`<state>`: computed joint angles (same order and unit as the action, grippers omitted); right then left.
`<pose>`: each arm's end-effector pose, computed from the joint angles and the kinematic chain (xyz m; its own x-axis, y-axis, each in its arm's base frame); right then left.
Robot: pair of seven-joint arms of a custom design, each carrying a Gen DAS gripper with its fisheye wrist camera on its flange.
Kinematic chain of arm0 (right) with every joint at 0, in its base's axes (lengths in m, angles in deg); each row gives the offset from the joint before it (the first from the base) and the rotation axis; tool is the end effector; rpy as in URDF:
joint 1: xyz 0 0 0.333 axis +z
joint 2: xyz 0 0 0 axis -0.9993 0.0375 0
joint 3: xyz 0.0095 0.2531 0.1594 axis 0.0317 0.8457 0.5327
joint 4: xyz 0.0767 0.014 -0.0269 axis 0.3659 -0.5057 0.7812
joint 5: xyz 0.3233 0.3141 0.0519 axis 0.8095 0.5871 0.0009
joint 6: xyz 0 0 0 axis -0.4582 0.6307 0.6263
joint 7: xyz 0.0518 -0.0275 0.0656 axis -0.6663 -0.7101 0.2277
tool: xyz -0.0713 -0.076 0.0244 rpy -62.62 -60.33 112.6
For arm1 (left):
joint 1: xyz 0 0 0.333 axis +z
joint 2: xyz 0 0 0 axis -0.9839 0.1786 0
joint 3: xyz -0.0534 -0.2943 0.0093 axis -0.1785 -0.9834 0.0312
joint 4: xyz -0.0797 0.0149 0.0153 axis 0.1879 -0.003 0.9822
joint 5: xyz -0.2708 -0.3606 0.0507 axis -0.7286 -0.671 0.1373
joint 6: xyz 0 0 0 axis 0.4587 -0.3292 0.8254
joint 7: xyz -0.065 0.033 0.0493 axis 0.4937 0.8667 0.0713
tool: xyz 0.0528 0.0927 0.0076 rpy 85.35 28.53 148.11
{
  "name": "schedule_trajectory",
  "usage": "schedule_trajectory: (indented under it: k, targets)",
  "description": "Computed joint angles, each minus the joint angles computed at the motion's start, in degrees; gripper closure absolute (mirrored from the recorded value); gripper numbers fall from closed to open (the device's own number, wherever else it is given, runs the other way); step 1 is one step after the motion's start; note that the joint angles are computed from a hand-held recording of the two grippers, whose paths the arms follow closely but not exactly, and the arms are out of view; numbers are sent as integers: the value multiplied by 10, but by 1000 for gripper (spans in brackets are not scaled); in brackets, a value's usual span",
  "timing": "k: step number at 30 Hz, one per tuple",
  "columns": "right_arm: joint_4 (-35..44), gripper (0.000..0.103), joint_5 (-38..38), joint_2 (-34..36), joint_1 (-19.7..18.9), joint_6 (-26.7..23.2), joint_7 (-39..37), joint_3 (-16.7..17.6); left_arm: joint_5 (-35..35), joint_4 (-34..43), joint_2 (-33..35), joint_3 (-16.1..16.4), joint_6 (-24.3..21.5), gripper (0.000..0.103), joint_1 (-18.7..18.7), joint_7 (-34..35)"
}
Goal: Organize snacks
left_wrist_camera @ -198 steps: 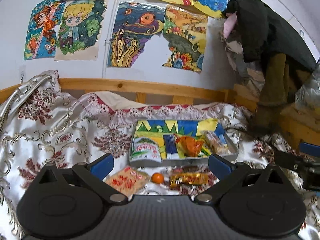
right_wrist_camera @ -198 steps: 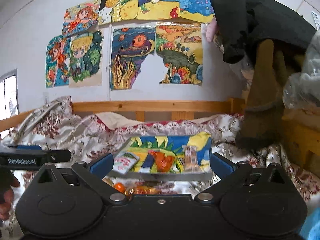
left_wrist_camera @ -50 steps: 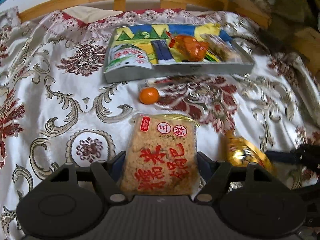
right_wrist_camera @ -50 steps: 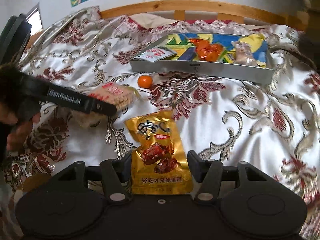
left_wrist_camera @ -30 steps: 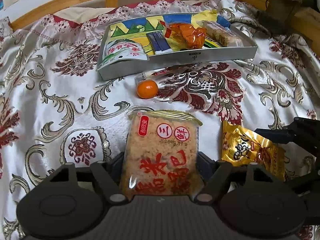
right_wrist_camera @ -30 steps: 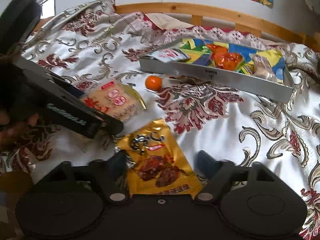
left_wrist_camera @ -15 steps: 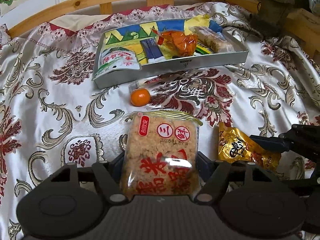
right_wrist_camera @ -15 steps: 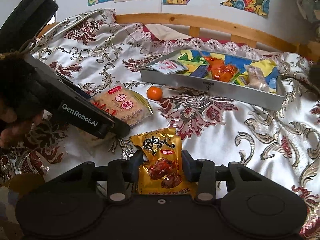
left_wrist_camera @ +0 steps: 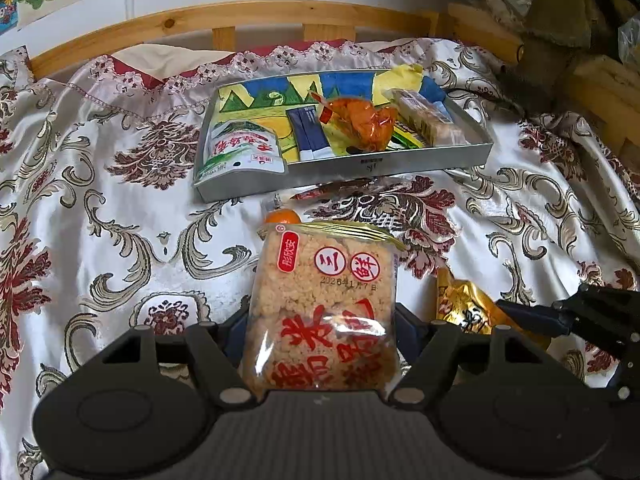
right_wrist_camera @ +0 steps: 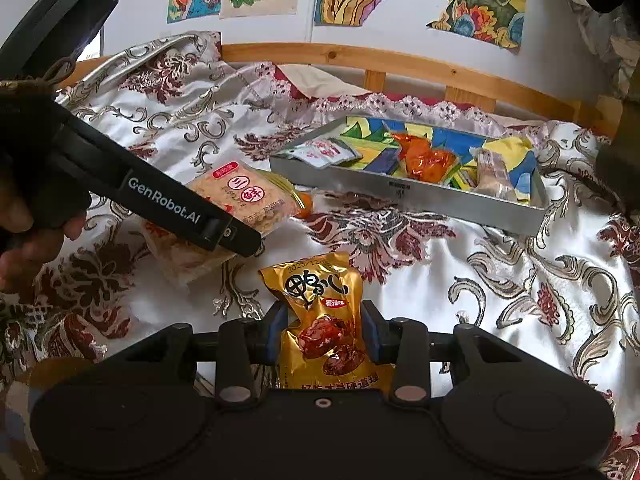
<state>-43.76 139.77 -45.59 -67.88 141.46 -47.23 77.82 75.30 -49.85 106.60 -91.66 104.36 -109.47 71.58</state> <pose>0.6372 0.3267 0.4698 0.8293 -0.5491 0.1040 -0.2555 -0.5380 -0.8033 0.5840 -0.4660 0.4945 0.2787 -0.9573 0.0767 -0.6644 -0.2499 -0.7044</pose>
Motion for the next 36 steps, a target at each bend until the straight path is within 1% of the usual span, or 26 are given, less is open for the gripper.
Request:
schedule_trajectory:
  k: [3,5,6,7,9,10,11,12,13,14,16,19,23,25,26,28,30,33,36]
  targets:
    - [6,60,-33,10,7,-4,32,-8,-1,-2,-1,0,0,28,0,-2]
    - [21,54,-57,24,10,-16,61,-13,-1,-4,-2,0,0,28,1,-5]
    - [32,52,-63,33,8,-25,72,-13,-2,-5,-2,0,0,28,1,-6]
    - [42,48,-68,41,7,-34,85,-13,-2,-6,-3,0,1,28,2,-7]
    - [57,46,-68,53,1,-54,105,-11,-1,-7,-3,1,2,28,2,-11]
    - [59,48,-62,54,-3,-59,104,-8,-1,-8,-4,1,3,28,3,-13]
    - [59,55,-56,53,-7,-66,97,-4,0,-8,-4,1,4,28,3,-15]
    - [56,58,-50,50,-10,-67,90,-2,1,-9,-5,1,4,28,3,-17]
    - [51,63,-46,46,-10,-62,80,1,3,-9,-6,1,5,28,3,-20]
    - [44,65,-47,41,-8,-52,73,2,6,-10,-7,1,5,28,2,-23]
    - [24,66,-42,27,-5,-21,43,5,11,-10,-9,2,4,28,2,-27]
    - [-2,66,-13,6,-6,21,-17,14,20,-13,-13,2,5,28,1,-37]
    - [-17,70,53,-9,-3,88,-107,29,37,-15,-19,3,1,28,0,-56]
    - [-9,70,100,-6,-6,118,-167,40,47,-17,-22,4,0,28,-1,-66]
    - [-3,70,113,-2,-6,125,-185,42,51,-17,-23,4,1,28,0,-70]
    - [11,70,119,8,-3,134,-193,39,56,-16,-23,4,1,28,2,-76]
    - [24,70,108,19,1,139,-178,33,59,-12,-21,5,3,28,5,-77]
    - [52,70,97,44,-2,158,-185,37,56,-2,-16,10,18,28,15,-79]
    - [105,70,62,83,1,163,-154,34,63,13,-6,20,36,28,25,-84]
